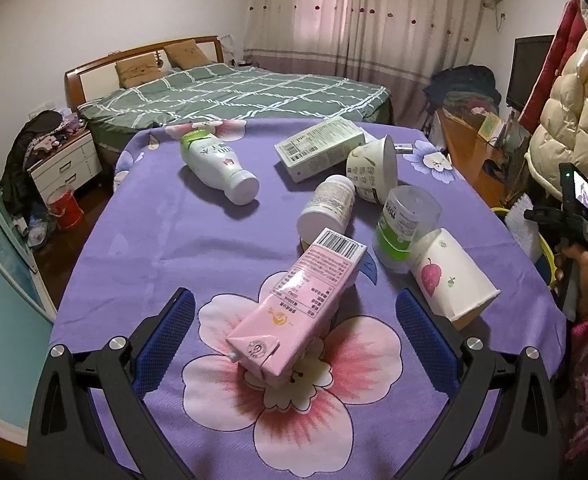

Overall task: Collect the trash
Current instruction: 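Drop the bubble wrap into the yellow bin with the right tool while the left tool nears the pink carton, then grasp the pink juice carton with the left tool and drop it into the bin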

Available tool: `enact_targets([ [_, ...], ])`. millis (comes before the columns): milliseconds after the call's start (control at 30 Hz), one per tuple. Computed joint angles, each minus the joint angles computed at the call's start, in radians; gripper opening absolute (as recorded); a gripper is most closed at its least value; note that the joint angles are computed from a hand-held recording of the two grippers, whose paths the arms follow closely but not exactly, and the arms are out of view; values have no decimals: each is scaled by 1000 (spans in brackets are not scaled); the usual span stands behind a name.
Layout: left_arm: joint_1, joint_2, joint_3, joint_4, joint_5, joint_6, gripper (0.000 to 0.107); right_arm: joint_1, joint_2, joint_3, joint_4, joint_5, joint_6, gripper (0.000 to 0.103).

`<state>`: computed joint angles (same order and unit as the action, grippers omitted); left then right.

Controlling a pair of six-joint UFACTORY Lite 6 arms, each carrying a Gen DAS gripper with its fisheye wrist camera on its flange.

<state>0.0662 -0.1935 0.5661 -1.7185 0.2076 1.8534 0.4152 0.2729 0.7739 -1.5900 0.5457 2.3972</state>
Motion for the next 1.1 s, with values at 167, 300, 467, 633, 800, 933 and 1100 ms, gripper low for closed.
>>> enact_targets([
  [167,-9,51,21,-65,6,68,99,-4,-44,-56,-17,4,40,27],
  [300,-17,109,43,-151,17,165,99,85,-113,-89,18,53,58,35],
  [467,-9,191,87,-226,24,259,99,219,-145,-72,78,131,37,38],
  [633,26,273,126,-218,56,301,99,255,-121,-27,90,136,19,38],
  [800,61,368,182,-57,122,193,84,262,-107,-8,100,133,7,38],
  [933,76,378,185,87,193,78,72,255,-99,-6,87,119,17,38],
  [1100,40,345,183,187,229,-15,65,260,-92,2,75,112,25,38],
])
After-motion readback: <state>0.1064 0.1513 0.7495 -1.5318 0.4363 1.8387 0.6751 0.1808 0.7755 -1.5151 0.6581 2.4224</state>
